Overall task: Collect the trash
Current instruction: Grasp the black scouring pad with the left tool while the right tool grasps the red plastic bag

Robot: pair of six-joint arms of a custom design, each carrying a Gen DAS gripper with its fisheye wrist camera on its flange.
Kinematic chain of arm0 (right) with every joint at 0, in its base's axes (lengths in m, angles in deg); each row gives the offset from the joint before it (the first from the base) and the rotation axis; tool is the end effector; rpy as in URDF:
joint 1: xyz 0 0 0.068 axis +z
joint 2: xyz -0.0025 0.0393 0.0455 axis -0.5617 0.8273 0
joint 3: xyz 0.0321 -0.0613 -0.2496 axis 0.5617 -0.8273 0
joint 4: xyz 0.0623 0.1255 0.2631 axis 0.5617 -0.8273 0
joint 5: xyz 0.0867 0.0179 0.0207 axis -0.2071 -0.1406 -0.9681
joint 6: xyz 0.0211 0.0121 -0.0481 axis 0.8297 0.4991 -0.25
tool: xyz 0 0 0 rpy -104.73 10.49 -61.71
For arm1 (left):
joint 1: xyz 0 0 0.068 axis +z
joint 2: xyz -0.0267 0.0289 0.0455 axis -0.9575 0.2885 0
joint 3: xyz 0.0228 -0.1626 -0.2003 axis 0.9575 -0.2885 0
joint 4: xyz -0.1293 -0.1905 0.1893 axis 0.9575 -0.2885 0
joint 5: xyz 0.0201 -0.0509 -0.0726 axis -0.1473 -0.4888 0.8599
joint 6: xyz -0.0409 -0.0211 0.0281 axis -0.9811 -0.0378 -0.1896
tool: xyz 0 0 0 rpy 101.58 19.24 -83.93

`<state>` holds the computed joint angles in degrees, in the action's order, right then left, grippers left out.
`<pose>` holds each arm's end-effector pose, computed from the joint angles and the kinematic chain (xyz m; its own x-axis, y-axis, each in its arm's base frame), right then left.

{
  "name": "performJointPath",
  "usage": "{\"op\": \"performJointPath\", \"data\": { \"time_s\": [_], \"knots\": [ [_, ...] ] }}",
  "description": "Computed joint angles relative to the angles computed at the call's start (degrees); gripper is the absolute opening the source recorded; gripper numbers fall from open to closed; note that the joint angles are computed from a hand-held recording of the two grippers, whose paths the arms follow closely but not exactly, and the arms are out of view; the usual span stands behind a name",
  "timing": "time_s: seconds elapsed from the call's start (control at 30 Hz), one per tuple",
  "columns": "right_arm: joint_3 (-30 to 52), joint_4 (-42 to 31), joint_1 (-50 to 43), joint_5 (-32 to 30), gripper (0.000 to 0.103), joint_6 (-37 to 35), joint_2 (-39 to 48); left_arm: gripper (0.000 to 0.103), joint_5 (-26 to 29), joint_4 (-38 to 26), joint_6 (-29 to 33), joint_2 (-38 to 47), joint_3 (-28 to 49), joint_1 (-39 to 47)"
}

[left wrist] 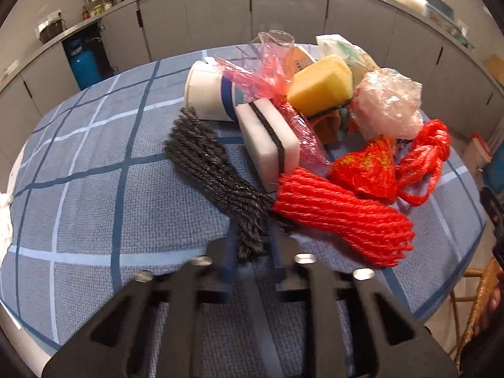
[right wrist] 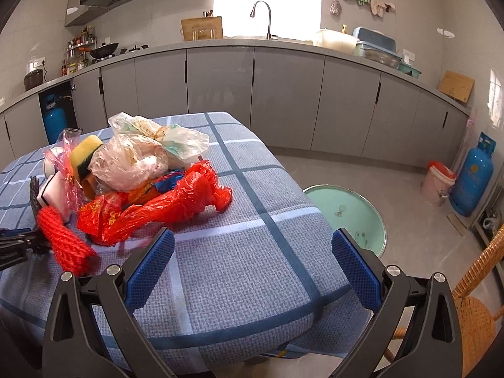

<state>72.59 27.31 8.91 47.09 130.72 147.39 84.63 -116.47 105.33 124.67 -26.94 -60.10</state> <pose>0.1818 0.1328 0.1937 -0.5321 0.1972 -0.8234 0.4038 0.9139 -0.0421 0.2765 0.0543 0.1969 -0.7748 0.2290 -0.5893 0.2780 0.9605 0.0078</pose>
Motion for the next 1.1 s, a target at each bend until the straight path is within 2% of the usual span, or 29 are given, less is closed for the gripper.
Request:
{"op": "performJointPath", "data": {
  "time_s": [0.13,0.4,0.6,0.67,0.73,0.83,0.9,1.0,1.1],
  "knots": [
    [1.1,1.8,-2.2,-1.7,0.098,-2.8,1.0,0.014,1.9,-0.8,2.4,-2.9,-0.9,2.2],
    [6.1,6.4,-5.9,-4.2,0.098,-8.5,5.6,0.013,0.8,3.6,4.1,-9.1,-2.1,5.0],
    [9.0,10.8,-8.1,-7.1,0.098,-11.1,10.7,0.013,-0.6,5.9,4.3,-6.7,0.9,3.0],
    [10.3,12.0,-9.3,-9.2,0.098,-11.8,13.6,0.013,-0.1,4.8,4.7,-6.0,1.8,2.3],
    [10.8,12.9,-10.3,-12.3,0.09,-12.2,15.2,0.013,0.2,4.2,5.0,-6.0,1.9,2.2],
    [10.5,14.2,-12.1,-18.1,0.073,-12.9,16.4,0.013,0.1,4.0,5.3,-5.4,2.3,1.1],
    [9.6,15.4,-13.3,-22.7,0.041,-13.3,16.3,0.013,0.6,3.7,5.2,-5.1,2.6,0.8],
    [8.5,16.0,-13.1,-23.7,0.026,-13.9,15.0,0.013,0.9,3.7,5.3,-5.2,2.8,0.0],
    [7.5,15.9,-12.5,-23.1,0.022,-14.4,12.6,0.013,1.0,3.4,5.2,-6.3,2.8,-1.3]
  ]
}}
